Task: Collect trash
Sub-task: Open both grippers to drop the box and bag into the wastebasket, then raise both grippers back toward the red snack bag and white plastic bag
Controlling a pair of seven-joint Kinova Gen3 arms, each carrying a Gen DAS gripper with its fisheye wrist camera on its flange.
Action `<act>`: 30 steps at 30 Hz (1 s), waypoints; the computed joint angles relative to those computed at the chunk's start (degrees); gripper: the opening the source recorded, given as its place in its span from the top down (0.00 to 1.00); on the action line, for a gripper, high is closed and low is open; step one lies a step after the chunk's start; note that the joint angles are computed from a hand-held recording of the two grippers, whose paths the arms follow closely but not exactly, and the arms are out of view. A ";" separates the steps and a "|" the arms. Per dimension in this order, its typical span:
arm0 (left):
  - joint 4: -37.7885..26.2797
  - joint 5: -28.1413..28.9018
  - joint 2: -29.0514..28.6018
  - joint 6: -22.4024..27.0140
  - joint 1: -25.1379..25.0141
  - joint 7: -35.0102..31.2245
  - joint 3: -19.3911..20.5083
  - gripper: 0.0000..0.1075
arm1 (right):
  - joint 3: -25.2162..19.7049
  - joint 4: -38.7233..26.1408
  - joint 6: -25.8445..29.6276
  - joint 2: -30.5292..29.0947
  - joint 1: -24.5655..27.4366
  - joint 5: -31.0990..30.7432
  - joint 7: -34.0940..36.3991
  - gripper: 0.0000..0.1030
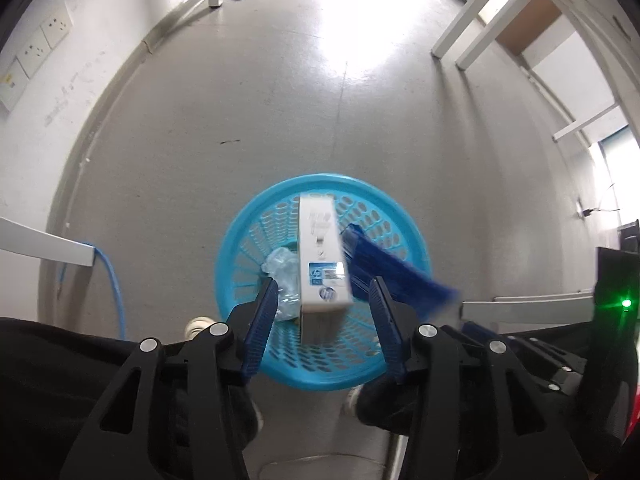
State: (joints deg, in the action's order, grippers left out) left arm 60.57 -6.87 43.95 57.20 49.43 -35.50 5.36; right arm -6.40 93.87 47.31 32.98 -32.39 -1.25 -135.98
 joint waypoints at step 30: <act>9.88 -13.68 -12.61 1.70 9.83 13.04 -0.25 0.47 | -3.82 8.19 3.01 -20.47 -7.33 9.61 -10.16 0.49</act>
State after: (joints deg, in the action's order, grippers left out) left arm 70.45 -20.54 31.33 58.90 59.26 -22.47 5.10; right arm -10.22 102.06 50.32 12.51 -39.72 8.37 -146.14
